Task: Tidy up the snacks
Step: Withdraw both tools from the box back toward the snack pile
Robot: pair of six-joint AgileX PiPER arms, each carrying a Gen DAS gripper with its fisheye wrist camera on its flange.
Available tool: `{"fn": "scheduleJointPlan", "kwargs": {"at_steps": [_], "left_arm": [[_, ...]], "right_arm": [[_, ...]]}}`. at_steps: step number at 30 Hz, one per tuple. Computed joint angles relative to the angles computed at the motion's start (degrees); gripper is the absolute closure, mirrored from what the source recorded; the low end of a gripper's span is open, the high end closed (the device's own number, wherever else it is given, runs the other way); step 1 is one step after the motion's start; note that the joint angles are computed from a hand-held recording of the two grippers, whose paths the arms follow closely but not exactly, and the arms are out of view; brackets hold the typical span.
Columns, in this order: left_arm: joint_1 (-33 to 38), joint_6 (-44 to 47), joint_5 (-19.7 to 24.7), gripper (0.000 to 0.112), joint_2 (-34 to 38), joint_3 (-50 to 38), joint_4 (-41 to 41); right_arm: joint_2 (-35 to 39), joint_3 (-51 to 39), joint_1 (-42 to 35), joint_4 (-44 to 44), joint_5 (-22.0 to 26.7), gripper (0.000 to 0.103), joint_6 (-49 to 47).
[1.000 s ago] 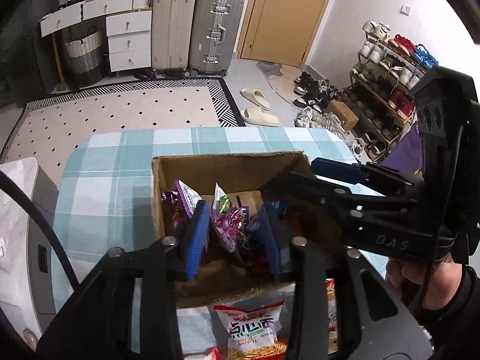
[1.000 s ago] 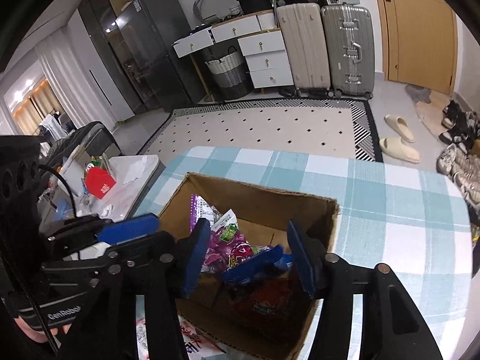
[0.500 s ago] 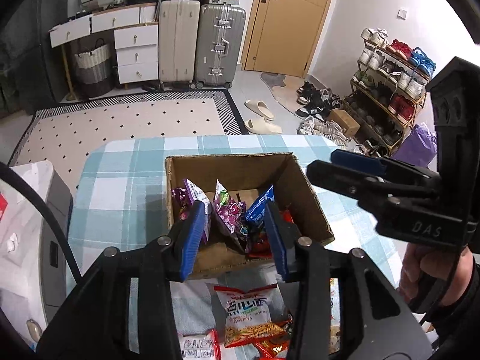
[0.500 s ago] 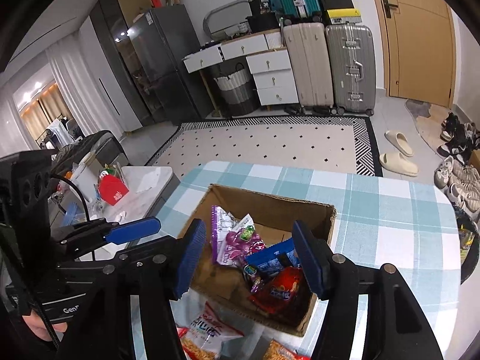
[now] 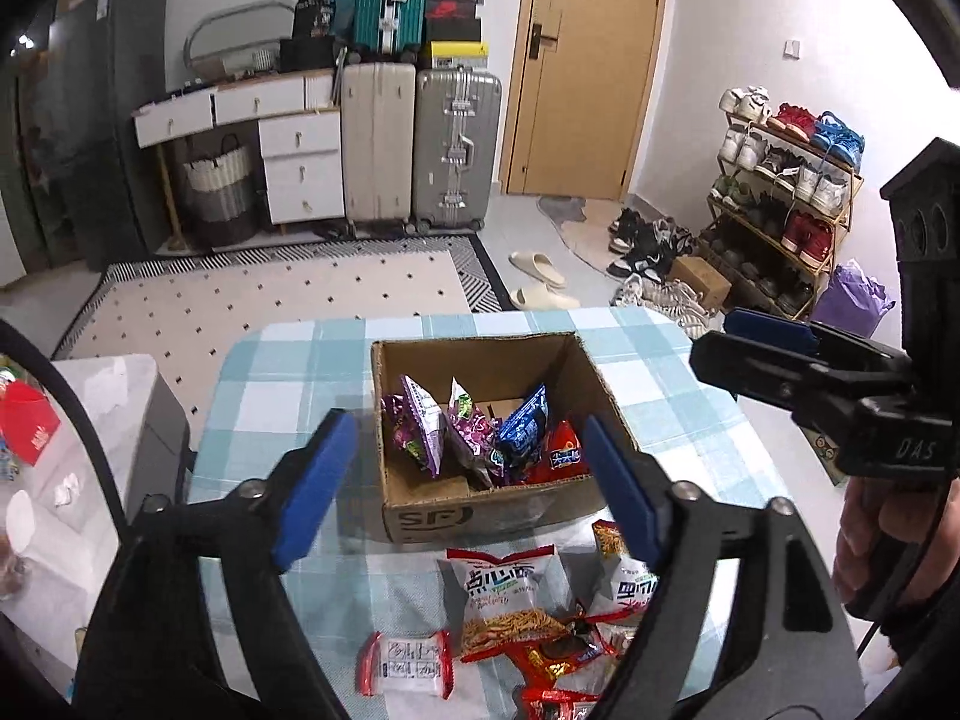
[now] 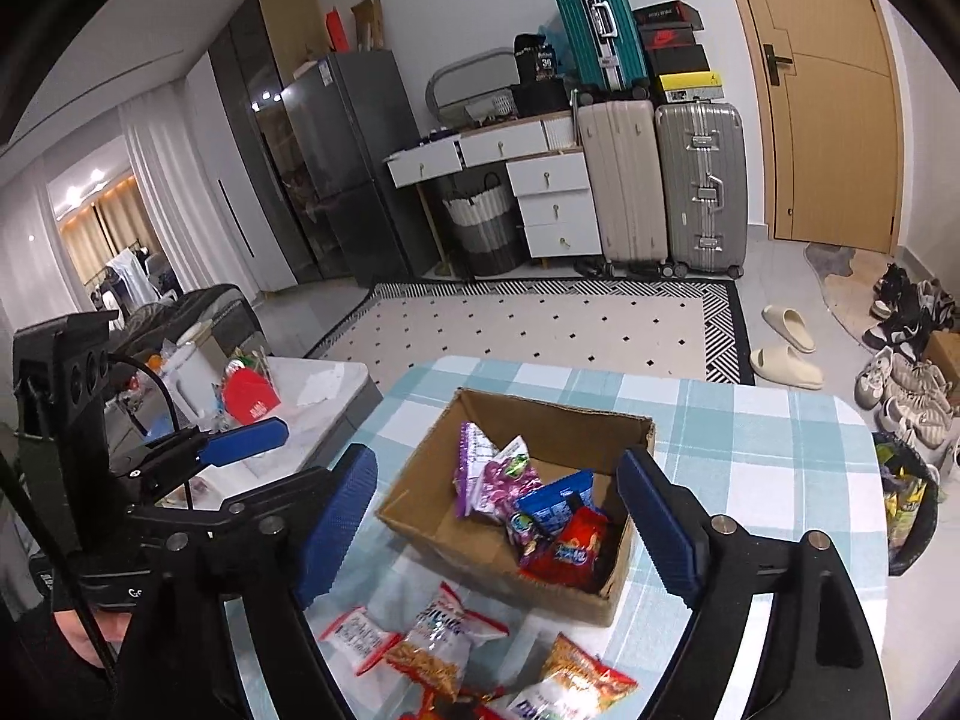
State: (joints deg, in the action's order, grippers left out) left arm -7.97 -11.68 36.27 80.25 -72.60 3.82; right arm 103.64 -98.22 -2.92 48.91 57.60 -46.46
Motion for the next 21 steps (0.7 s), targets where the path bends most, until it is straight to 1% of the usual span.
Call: {"fn": "scheduleJointPlan", "kwargs": {"at_steps": [3, 5, 9, 11, 13, 15, 17, 21], "left_arm": [[-2.2, -3.3, 1.1, 0.033, -4.1, 2.1, 3.8], [-3.7, -5.4, 2.6, 0.032, -6.4, 2.6, 5.9], [-6.9, -10.3, 4.9, 0.032, -11.3, 4.6, 10.1], [-8.8, -12.1, 6.9, 0.031, -13.5, 4.9, 11.6], [-11.2, -14.9, 9.0, 0.03, -15.8, 5.2, 13.9], [-12.9, -16.5, 10.0, 0.029, -17.5, 5.8, 15.3], [-16.9, -21.1, 11.9, 0.028, -19.7, 6.9, 19.6], [-26.0, -30.5, 17.5, 0.025, -23.6, 8.9, 28.2]], "right_arm": [[-4.0, 4.1, -1.4, 1.8, 0.4, 0.016, -2.2], [-7.0, 7.2, -2.5, 3.6, 0.8, 0.013, -4.3], [-12.9, 13.2, -5.0, 7.4, 1.9, 0.011, -9.3], [-15.6, 15.8, -6.2, 8.6, 2.6, 0.005, -11.2], [-18.2, 18.2, -7.0, 9.2, 2.9, 0.005, -12.6], [-21.4, 21.1, -8.5, 9.9, 4.2, 0.005, -14.0], [-24.2, 23.8, -10.5, 11.3, 6.1, 0.005, -15.5], [-29.9, 30.1, -15.8, 14.7, 10.1, 0.003, -19.3]]}}
